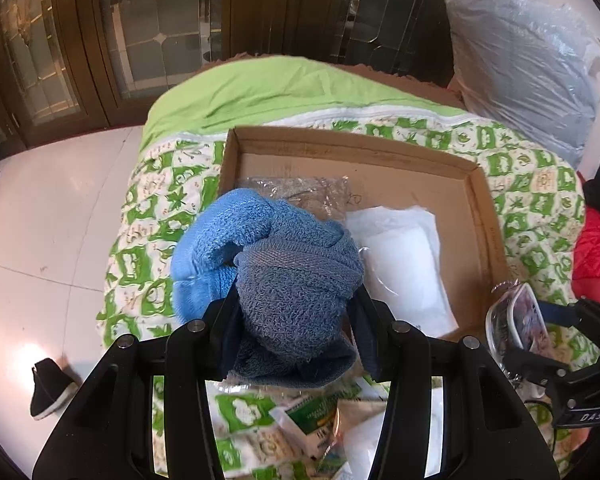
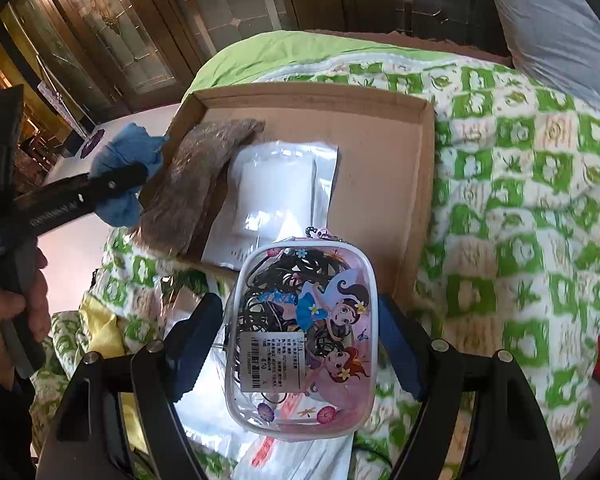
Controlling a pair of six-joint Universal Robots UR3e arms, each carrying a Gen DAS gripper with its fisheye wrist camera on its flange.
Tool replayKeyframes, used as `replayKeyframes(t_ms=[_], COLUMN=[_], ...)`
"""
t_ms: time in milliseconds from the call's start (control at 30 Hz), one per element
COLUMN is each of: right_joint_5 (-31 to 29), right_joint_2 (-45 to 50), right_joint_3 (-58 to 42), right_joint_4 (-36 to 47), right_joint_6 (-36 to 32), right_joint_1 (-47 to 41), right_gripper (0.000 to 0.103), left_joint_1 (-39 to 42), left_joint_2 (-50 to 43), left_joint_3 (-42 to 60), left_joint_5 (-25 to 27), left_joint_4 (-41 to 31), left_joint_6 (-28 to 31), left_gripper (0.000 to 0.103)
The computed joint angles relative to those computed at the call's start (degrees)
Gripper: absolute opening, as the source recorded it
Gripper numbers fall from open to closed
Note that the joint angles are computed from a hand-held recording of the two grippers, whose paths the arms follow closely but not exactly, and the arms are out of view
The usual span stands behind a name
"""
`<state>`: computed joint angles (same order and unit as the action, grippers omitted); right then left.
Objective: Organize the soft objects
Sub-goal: 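Carry blue towel with left tool while right tool carries pink pouch to tray, then lower towel onto brown bag and pouch into tray, opening both tools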
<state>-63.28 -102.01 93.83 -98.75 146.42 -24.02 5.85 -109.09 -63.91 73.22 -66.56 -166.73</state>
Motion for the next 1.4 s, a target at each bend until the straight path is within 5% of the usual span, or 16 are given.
replayKeyframes(t_ms=[300, 567, 800, 1167, 1400], right_joint_5=[-2.3, -2.9, -5.0, -13.5, -10.0], right_joint_2=[17.4, 22.7, 21.9, 18.5, 14.6], right_joint_3=[-13.0, -11.9, -5.3, 0.0, 4.0], right_joint_4=[-3.7, -14.9, -25.7, -29.1, -29.8], right_joint_6=[7.2, 11.8, 11.7, 12.3, 13.2], right_joint_1=[5.5, 7.4, 8.9, 11.7, 9.4], right_gripper=[0.078, 0.078, 0.078, 0.078, 0.083], left_joint_1=[0.1, 0.2, 0.1, 0.8, 2.9], left_joint_2=[-5.3, -6.5, -6.1, -3.2, 0.8], left_joint_3=[0.7, -0.6, -1.2, -3.2, -5.5], left_joint_5=[1.4, 1.3, 1.1, 0.4, -2.3], left_joint_4=[1.4, 3.5, 4.1, 3.4, 3.3], left_joint_6=[-0.1, 1.3, 1.6, 0.3, -0.3], left_gripper=[0.047, 0.048, 0.049, 0.066, 0.072])
